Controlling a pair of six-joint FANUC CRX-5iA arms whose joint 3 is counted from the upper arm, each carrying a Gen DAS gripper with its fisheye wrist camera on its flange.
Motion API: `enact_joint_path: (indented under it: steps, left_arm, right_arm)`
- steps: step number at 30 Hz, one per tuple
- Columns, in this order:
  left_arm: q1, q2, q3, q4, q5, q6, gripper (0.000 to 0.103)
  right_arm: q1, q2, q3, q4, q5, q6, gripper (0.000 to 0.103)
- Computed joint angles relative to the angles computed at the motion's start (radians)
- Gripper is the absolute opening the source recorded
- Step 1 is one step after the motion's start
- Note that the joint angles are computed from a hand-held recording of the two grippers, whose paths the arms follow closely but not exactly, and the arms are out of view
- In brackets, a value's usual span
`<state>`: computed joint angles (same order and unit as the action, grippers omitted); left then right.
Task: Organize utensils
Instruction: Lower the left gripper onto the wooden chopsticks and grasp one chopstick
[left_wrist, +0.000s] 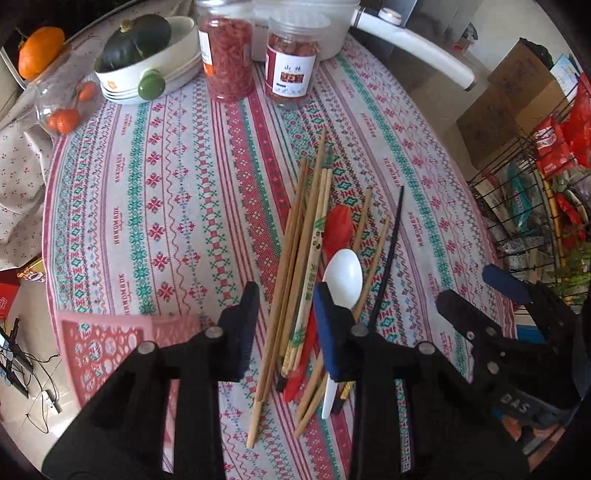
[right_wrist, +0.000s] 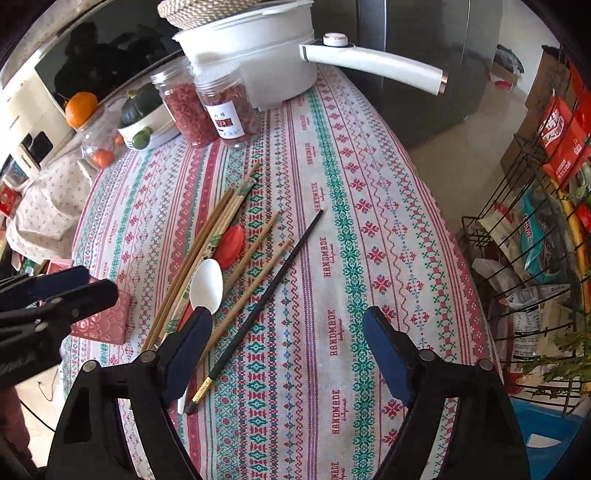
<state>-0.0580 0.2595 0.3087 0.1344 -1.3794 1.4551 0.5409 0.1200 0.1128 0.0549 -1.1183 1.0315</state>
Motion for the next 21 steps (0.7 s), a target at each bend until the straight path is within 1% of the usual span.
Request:
enact_joint_path:
  steps: [1,2,3,6,11,14,18,21]
  left_arm:
    - [-0.008,0.023,0.020,-0.014,-0.007,0.005,0.023]
    - [-0.015,0.041,0.035,-0.025,-0.012,0.011,0.017]
    - [-0.020,0.058,0.046,-0.030,-0.015,0.015,0.014]
    - [-0.029,0.099,0.078,-0.042,-0.026,0.030,0.010]
    - [-0.042,0.148,0.119,-0.062,-0.047,0.047,0.007]
    - [-0.056,0.162,0.148,-0.098,-0.057,0.059,0.007]
    - [-0.073,0.185,0.197,-0.137,-0.106,0.092,0.007]
    - [-0.065,0.201,0.221,-0.120,-0.146,0.106,0.007]
  right_arm:
    - [-0.008,0.006,0.006,-0.009,-0.004,0.001,0.082]
    - [-0.014,0.011,0.010,-0.015,-0.005,0.003,0.082]
    - [-0.021,0.016,0.015,-0.022,-0.008,0.006,0.082]
    - [-0.029,0.030,0.024,-0.027,-0.014,0.003,0.082]
    - [-0.047,0.040,0.029,-0.042,-0.018,0.006,0.082]
    - [-0.051,0.040,0.029,-0.046,-0.022,0.009,0.082]
    - [-0.054,0.044,0.033,-0.049,-0.027,0.012,0.082]
    - [-0.052,0.046,0.035,-0.051,-0.029,0.012,0.082]
